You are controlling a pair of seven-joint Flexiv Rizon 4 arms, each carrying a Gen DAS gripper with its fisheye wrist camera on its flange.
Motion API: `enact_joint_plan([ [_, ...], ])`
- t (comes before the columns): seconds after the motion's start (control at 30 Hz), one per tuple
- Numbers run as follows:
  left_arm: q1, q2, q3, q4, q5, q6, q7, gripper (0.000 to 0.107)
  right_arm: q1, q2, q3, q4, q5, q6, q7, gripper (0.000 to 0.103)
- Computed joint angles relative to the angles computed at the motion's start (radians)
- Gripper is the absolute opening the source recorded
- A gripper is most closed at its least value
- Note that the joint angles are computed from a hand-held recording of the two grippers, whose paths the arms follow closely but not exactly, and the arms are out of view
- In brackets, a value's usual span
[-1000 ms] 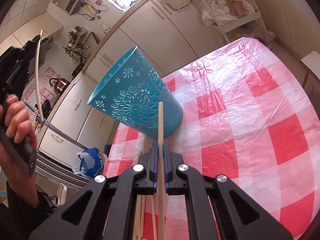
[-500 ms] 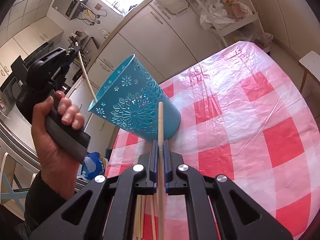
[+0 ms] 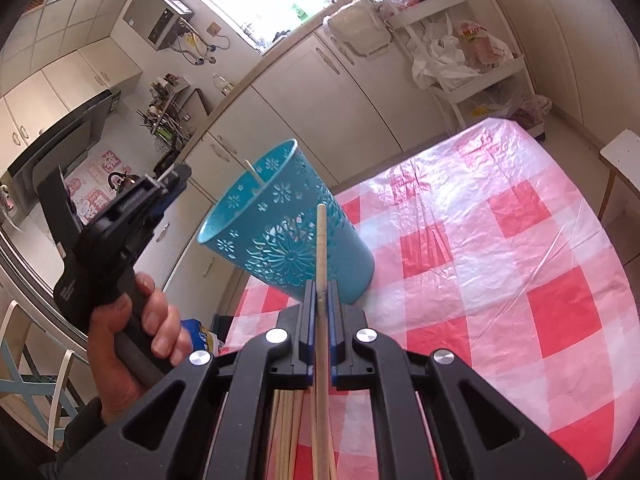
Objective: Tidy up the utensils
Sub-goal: 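Lower the held stick into the teal bin and open the right gripper, then grasp another wooden stick with the left gripper while the right gripper grasps one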
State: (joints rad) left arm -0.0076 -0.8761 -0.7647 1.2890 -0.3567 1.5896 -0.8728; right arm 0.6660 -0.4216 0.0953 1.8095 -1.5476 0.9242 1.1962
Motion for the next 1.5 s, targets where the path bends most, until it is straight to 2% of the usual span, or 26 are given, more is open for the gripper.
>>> enact_joint_plan([
  [0.03,0.044,0.019,-0.035,0.053,-0.008,0.028,-0.011,0.046,0.009,0.007,-0.002,-0.002,-0.008,-0.024,-0.007,0.006],
  [0.07,0.086,0.032,-0.069,0.099,-0.008,0.052,-0.026,0.052,0.016,0.015,-0.003,-0.003,-0.014,-0.050,-0.015,0.006],
  [0.13,0.154,0.047,-0.118,0.164,0.014,0.083,-0.056,0.054,0.024,0.032,-0.007,-0.014,-0.049,-0.101,-0.017,0.006],
  [0.17,0.170,0.056,-0.119,0.182,0.022,0.081,-0.073,0.055,0.024,0.037,-0.010,-0.025,-0.066,-0.121,-0.022,0.006],
  [0.3,0.189,0.080,-0.093,0.195,0.030,0.011,-0.128,0.056,0.005,0.019,-0.036,-0.127,-0.125,-0.159,-0.094,0.006],
  [0.43,0.217,0.084,-0.118,0.211,0.029,0.023,-0.133,0.058,-0.001,-0.053,-0.082,-0.277,-0.120,-0.187,-0.207,0.006],
  [0.6,0.229,0.085,-0.120,0.199,0.031,0.015,-0.157,0.060,0.009,-0.172,-0.146,-0.440,0.006,-0.200,-0.352,0.006],
  [0.83,0.225,0.090,-0.108,0.181,0.002,-0.009,-0.151,0.064,0.055,-0.234,-0.198,-0.485,0.147,-0.209,-0.470,0.007],
  [0.97,0.220,0.096,-0.098,0.179,-0.023,-0.022,-0.150,0.065,0.073,-0.245,-0.209,-0.485,0.178,-0.200,-0.507,0.025],
  [1.0,0.217,0.098,-0.092,0.178,-0.029,-0.029,-0.148,0.065,0.075,-0.245,-0.209,-0.481,0.185,-0.194,-0.517,0.025],
  [1.13,0.184,0.115,-0.040,0.168,-0.053,-0.061,-0.133,0.066,0.087,-0.210,-0.206,-0.437,0.185,-0.179,-0.507,0.025],
  [1.2,0.155,0.131,0.015,0.159,-0.065,-0.094,-0.122,0.066,0.100,-0.163,-0.192,-0.382,0.164,-0.198,-0.488,0.027],
  [1.23,0.132,0.140,0.057,0.152,-0.069,-0.117,-0.120,0.066,0.108,-0.138,-0.177,-0.351,0.159,-0.217,-0.486,0.028],
  [1.3,0.066,0.166,0.186,0.127,-0.057,-0.217,-0.135,0.066,0.115,-0.103,-0.129,-0.298,0.177,-0.233,-0.504,0.029],
  [1.4,-0.003,0.199,0.336,0.136,-0.022,-0.356,-0.152,0.066,0.110,-0.097,-0.046,-0.244,0.281,-0.184,-0.581,0.029],
  [1.47,-0.031,0.217,0.395,0.160,-0.015,-0.430,-0.154,0.066,0.108,-0.126,-0.006,-0.237,0.399,-0.141,-0.667,0.029],
  [1.5,-0.040,0.226,0.414,0.176,-0.018,-0.459,-0.148,0.066,0.105,-0.144,0.008,-0.233,0.452,-0.111,-0.699,0.026],
])
